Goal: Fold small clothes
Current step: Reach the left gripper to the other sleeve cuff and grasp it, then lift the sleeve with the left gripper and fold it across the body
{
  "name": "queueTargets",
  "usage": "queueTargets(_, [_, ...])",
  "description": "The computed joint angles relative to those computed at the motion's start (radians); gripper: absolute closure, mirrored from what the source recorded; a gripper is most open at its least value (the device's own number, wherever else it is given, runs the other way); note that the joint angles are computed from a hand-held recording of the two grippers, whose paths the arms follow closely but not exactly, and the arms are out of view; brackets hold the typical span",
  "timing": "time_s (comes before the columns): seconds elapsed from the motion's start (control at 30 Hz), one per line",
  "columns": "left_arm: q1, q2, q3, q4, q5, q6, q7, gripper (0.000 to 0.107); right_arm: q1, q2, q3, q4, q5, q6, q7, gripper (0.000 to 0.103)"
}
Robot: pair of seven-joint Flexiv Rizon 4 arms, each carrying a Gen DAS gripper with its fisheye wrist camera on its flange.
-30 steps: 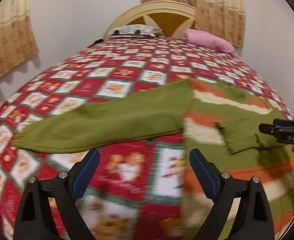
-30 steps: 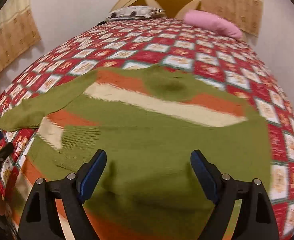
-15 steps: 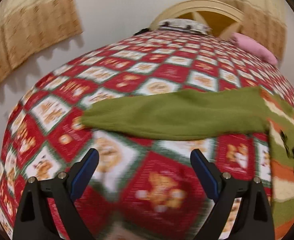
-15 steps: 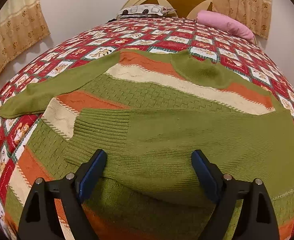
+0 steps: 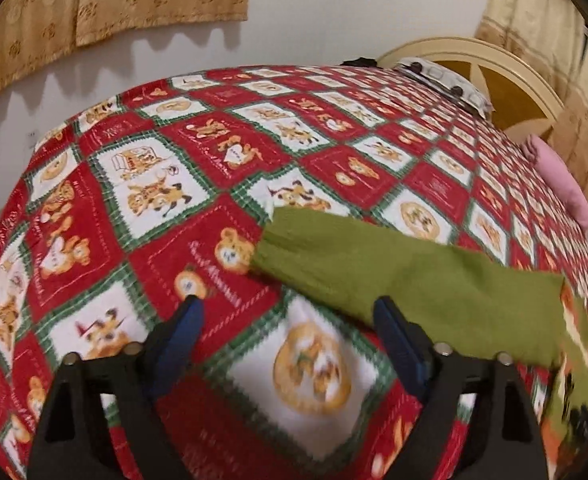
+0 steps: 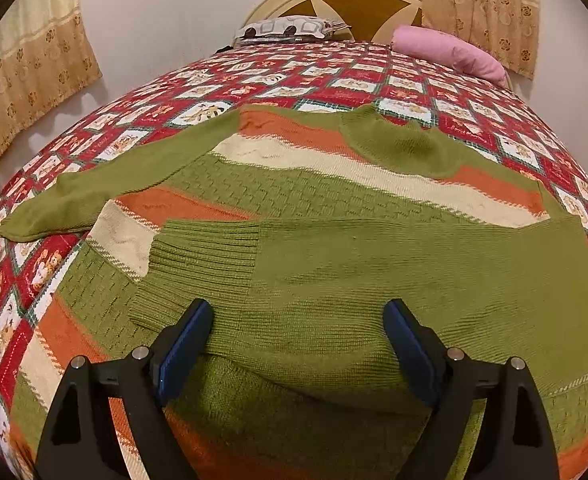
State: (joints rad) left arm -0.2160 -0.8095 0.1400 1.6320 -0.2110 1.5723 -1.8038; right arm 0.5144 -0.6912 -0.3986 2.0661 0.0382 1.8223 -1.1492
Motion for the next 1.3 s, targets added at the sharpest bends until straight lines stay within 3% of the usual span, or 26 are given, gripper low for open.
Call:
queueTargets(0.07, [0.04, -0.014, -0.053, -0.026, -0.008, -0.008, 0.02, 0.03, 0.002, -0.001, -0.002, 0.0, 0.002, 0.002, 0.0, 0.015])
queueTargets(0.17, [0.057, -0.033, -0.073, -0.055, -0.026, -0.031, 0.02, 0.036, 0.005, -0.002, -0.005, 0.001, 0.004, 0.003, -0.001, 0.015])
queueTargets(0.27, [0.079, -0.052, -0.1, -0.079, -0.035, -0.046, 0.029, 0.048, 0.007, -0.002, -0.006, 0.0, 0.005, 0.003, -0.002, 0.015])
queueTargets(0.3, [0.06, -0.059, -0.072, -0.092, -0.032, -0.055, 0.022, 0.06, 0.007, -0.002, -0.006, 0.0, 0.006, 0.003, -0.002, 0.015])
queueTargets(0.33, [0.048, -0.061, -0.049, -0.1, -0.013, -0.06, 0.005, 0.09, 0.009, -0.003, -0.008, 0.0, 0.007, 0.002, -0.001, 0.015])
queueTargets(0.37, [0.055, -0.056, -0.06, -0.093, -0.021, -0.053, 0.022, 0.097, 0.007, -0.002, -0.006, 0.0, 0.007, 0.003, -0.001, 0.015])
queueTargets(0.43, [0.081, -0.046, -0.095, -0.079, -0.021, -0.024, 0.035, 0.097, 0.009, -0.003, -0.007, 0.0, 0.007, 0.002, -0.001, 0.015])
queueTargets(0.57, [0.07, -0.017, -0.091, -0.059, -0.002, 0.031, 0.064, 0.097, 0.009, -0.003, -0.008, 0.0, 0.007, 0.002, -0.002, 0.015])
queueTargets(0.9, [0.081, 0.02, -0.161, -0.073, -0.013, 0.054, 0.15, 0.098, 0.009, -0.003, -0.007, 0.0, 0.008, 0.002, -0.001, 0.015])
queueTargets(1.1, [0.123, 0.058, -0.277, -0.048, -0.013, 0.089, 0.223, 0.098, -0.037, 0.01, 0.038, -0.005, -0.009, -0.005, -0.002, 0.011])
queueTargets(1.2, [0.154, 0.083, -0.358, -0.039, -0.016, 0.092, 0.262, 0.098, -0.14, 0.047, 0.144, -0.002, -0.034, 0.002, -0.005, 0.011])
queueTargets(1.3, [0.154, 0.102, -0.396, -0.044, -0.013, 0.102, 0.298, 0.098, -0.091, 0.097, 0.086, 0.059, -0.001, 0.05, -0.011, 0.011])
